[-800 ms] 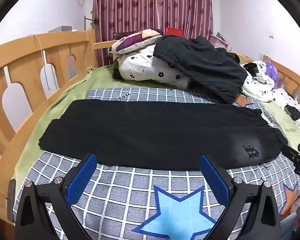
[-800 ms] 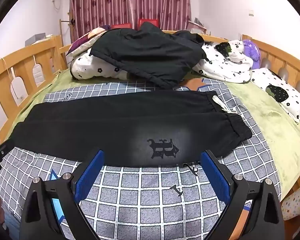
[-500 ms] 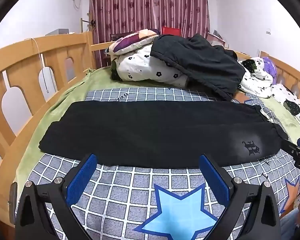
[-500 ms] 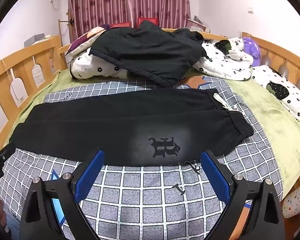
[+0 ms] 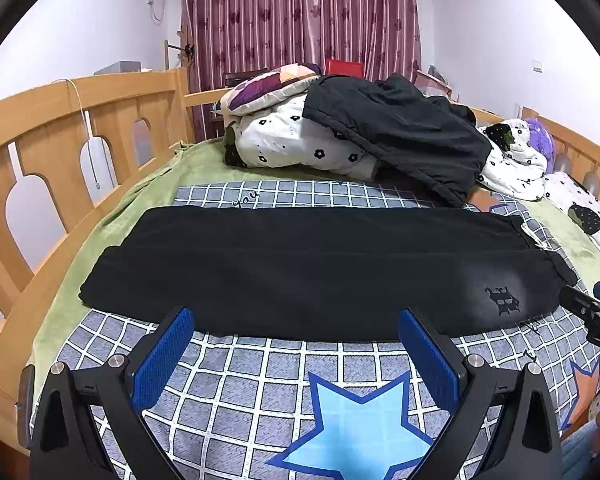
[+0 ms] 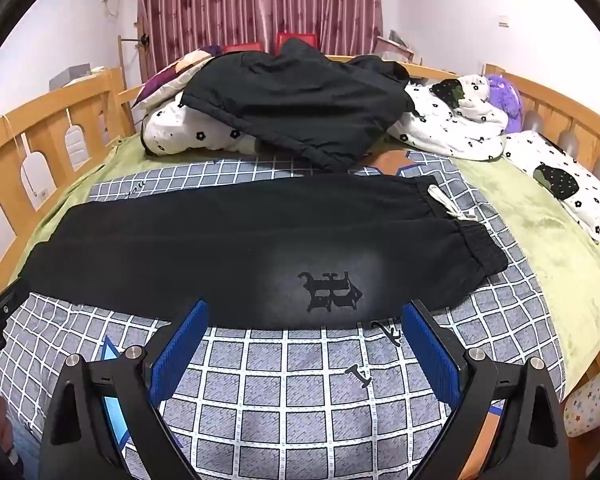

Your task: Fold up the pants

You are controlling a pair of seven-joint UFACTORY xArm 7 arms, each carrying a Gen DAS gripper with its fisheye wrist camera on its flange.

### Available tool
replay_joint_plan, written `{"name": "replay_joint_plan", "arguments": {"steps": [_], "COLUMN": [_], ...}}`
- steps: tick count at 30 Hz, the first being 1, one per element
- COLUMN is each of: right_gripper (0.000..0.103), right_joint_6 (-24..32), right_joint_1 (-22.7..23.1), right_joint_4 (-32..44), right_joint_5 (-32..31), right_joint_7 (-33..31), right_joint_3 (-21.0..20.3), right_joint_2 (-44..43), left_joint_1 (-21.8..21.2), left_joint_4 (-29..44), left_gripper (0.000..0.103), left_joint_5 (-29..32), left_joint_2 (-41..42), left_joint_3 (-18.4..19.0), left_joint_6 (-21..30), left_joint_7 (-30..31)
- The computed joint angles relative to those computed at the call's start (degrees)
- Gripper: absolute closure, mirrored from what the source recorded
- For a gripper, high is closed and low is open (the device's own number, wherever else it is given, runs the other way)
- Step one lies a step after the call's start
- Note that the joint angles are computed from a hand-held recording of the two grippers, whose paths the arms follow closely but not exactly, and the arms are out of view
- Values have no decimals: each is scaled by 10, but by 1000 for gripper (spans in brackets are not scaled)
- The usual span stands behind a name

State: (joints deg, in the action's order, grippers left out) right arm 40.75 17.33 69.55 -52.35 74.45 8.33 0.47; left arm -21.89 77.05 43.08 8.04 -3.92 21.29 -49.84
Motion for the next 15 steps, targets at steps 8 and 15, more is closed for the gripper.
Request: {"name": "replay_joint_plan", "arguments": {"steps": [8, 15], "right_gripper": [7, 7], "right_joint_6": [3, 2], "right_joint_1": [3, 2], "right_joint_4": [2, -2], "right_joint_5": [-3, -1], "right_joint_7": [-3, 0], "right_joint_3": [1, 1], "right_joint_2": [2, -1], "left_joint_1": [1, 2], "left_joint_4": [-6, -8], "left_gripper": [0, 0], "left_joint_5": [13, 20], "left_joint_2": [-4, -7], "left_joint_3": [2, -1], "left_joint_6": [-7, -6], "left_joint_7": [-13, -17]}}
